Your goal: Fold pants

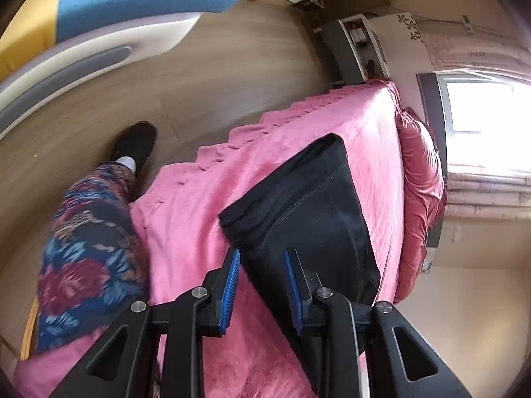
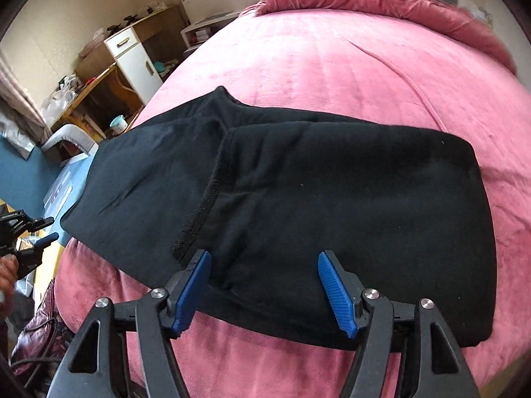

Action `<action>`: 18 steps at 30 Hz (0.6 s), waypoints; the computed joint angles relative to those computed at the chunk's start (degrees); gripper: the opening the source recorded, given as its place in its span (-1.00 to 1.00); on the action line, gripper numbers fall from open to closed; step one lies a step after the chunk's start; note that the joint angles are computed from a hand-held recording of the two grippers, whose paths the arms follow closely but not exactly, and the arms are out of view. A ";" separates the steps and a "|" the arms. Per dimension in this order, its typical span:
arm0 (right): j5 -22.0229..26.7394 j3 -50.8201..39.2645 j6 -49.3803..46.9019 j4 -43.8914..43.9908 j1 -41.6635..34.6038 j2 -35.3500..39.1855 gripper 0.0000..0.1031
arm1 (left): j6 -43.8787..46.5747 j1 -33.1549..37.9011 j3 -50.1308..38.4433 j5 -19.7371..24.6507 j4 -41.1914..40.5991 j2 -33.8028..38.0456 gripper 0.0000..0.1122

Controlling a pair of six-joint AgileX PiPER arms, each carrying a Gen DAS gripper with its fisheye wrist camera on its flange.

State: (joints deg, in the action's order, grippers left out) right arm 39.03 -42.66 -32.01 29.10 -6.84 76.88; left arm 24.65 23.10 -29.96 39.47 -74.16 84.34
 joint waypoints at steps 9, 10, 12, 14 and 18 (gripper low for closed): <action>0.50 0.90 -2.75 2.62 -3.05 0.73 0.39 | -1.71 -4.96 -1.14 -5.61 -0.91 4.95 -0.43; 0.51 1.28 -3.19 2.90 -3.39 0.56 0.40 | -0.16 -4.70 -0.90 -5.60 -2.32 4.85 -0.44; 0.07 1.56 -3.79 3.08 -3.47 0.86 0.40 | 0.42 -5.62 -0.77 -7.36 -3.01 3.87 -0.47; -0.29 1.92 -4.11 3.00 -3.41 0.76 0.42 | -1.06 -7.47 -1.38 -9.48 -1.43 3.05 -0.53; -1.09 1.47 -4.36 2.88 -2.72 1.79 0.43 | -3.08 -11.83 -2.66 -13.94 1.74 1.93 -0.71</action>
